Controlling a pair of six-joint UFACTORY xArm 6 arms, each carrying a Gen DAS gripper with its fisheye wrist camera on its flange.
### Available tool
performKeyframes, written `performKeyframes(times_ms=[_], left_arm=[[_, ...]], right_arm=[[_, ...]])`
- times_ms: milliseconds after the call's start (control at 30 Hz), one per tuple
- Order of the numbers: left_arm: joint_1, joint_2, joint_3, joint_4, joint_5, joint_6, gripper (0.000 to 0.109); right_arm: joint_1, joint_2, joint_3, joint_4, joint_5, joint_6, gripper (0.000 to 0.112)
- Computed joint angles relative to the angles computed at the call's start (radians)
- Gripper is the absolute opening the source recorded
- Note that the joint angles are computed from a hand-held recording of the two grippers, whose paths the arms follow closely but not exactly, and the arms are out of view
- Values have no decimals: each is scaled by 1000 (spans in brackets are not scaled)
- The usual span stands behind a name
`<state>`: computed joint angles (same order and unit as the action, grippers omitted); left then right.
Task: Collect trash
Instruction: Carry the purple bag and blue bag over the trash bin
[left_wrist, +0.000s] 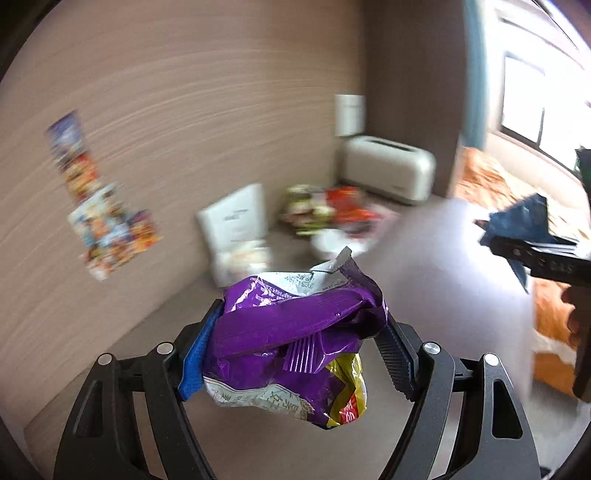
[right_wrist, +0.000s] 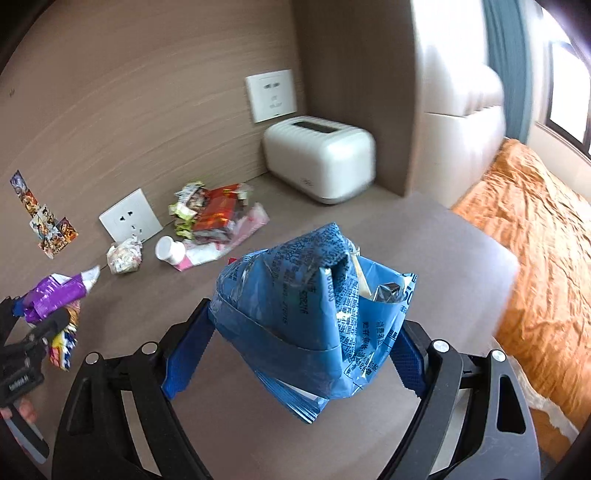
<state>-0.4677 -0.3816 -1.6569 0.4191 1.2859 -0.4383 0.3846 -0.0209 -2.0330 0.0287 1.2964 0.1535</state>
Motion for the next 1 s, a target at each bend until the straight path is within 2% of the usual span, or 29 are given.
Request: performKeyframes(times_ms=[133,367,767,1000], left_arm=[[-113,63,-50,-26,-20,22,76],[-263,203,-164,-89,-59,53,76],[-410,507,-438,-259,-27,169,76],[-460,634,-490,-344,-12,236,76]], right_arm=[[-58,-110,109,4,4,-4,86],[-189,-260,248,17,43,-40,86],[-495,-406,418,114,133,-197,86],[-604,-444,546,130,136,-288,86]])
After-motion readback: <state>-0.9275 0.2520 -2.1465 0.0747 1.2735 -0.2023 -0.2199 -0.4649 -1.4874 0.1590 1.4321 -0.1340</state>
